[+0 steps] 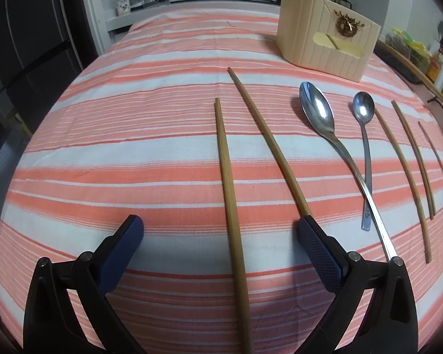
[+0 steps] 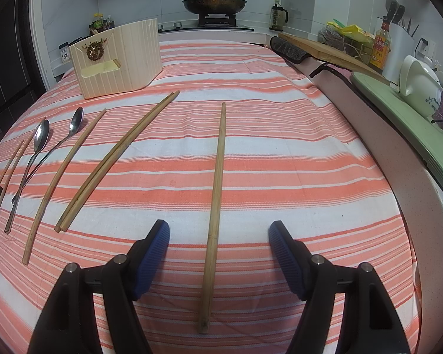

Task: Organize utensils

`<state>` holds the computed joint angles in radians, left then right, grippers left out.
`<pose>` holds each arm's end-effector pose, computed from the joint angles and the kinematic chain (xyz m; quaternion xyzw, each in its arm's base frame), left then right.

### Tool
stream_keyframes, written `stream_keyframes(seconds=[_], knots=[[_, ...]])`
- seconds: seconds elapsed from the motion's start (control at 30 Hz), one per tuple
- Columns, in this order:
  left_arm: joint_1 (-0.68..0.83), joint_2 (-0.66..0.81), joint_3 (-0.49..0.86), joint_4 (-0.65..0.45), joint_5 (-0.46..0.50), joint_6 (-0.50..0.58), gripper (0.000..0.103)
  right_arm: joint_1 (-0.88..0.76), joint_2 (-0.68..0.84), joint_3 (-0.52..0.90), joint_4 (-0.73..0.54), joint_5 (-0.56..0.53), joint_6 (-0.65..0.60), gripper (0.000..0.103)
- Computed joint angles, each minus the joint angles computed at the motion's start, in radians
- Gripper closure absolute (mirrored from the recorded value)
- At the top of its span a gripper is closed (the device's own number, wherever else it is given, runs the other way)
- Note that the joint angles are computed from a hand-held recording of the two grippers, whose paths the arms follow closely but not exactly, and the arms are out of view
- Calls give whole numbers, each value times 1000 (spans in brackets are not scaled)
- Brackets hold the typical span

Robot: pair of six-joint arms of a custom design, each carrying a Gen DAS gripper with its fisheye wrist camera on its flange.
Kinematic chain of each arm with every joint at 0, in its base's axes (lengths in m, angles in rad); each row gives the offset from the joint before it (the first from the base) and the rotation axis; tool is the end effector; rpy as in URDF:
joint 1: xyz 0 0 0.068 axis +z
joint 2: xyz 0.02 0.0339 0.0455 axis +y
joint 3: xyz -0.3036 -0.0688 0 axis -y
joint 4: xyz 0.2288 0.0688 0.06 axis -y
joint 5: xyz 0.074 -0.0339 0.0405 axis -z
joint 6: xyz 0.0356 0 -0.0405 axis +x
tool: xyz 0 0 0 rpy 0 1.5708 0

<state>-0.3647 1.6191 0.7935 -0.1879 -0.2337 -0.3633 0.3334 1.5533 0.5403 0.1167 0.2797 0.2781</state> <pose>0.2751 -0.0962 0.1971 -0.0314 0.9549 0.0075 0.2952 0.2435 0.0739 0.1702 0.0203 0.9354 -0.0268 0.3521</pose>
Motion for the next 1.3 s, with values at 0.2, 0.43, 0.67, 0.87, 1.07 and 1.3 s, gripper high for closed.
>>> stream_keyframes(seconds=[0.2, 0.43, 0.67, 0.87, 1.07, 1.3], knots=[[-2, -3, -6, 6, -4, 0, 0, -1, 0, 0, 1, -2, 0, 31], [3, -7, -9, 6, 4, 12, 0, 0, 0, 0, 1, 0, 0, 30], [19, -17, -5, -8, 34, 32, 0, 0, 1, 0, 1, -1, 2, 30], [49, -57, -9, -28, 93, 42, 1, -2, 0, 1, -2, -3, 0, 30], [119, -109, 20, -95, 205, 101, 1, -36, -26, 61, -154, -65, 6, 30], [243, -46, 151, -190, 370, 218, 1, -147, -94, 153, -391, -247, -92, 30]])
